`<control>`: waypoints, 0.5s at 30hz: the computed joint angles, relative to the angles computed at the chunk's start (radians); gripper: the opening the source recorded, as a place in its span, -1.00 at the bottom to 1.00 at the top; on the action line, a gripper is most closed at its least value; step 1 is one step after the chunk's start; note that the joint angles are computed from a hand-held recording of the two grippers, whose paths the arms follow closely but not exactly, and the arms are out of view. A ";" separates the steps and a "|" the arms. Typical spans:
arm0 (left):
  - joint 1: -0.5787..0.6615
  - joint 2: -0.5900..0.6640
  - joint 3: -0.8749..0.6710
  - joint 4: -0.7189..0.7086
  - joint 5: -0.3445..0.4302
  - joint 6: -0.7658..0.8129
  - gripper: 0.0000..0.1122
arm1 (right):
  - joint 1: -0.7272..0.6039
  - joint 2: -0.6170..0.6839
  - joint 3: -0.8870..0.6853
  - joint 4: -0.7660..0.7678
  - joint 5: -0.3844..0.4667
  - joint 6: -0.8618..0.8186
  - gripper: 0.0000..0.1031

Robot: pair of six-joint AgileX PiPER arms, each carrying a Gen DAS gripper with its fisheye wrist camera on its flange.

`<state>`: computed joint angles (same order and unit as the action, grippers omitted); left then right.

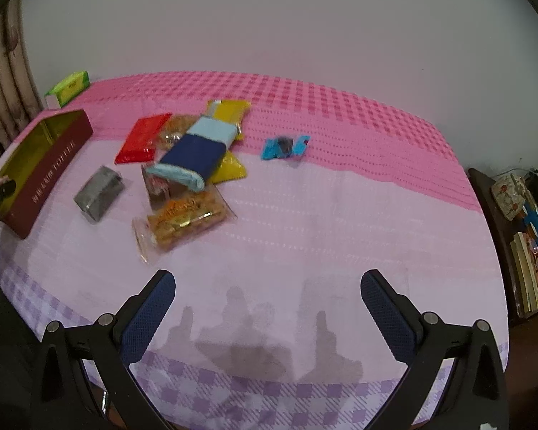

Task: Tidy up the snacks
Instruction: 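Carry the pink cake into the tin box and open the left gripper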

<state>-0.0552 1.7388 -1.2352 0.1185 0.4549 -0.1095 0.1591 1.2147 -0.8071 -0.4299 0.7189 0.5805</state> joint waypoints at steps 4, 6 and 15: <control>0.003 0.040 -0.019 -0.002 -0.007 0.007 -0.13 | 0.016 0.033 0.015 -0.027 -0.024 0.022 0.99; 0.005 0.055 -0.021 -0.003 -0.014 0.009 -0.13 | 0.020 0.046 0.023 -0.032 -0.037 0.027 0.99; -0.001 0.080 -0.024 0.002 -0.038 0.013 -0.13 | 0.018 0.084 0.055 -0.026 -0.092 0.035 0.99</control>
<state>-0.0566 1.8192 -1.2589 0.1204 0.4169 -0.0962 0.1776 1.2986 -0.7525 -0.4558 0.6273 0.6155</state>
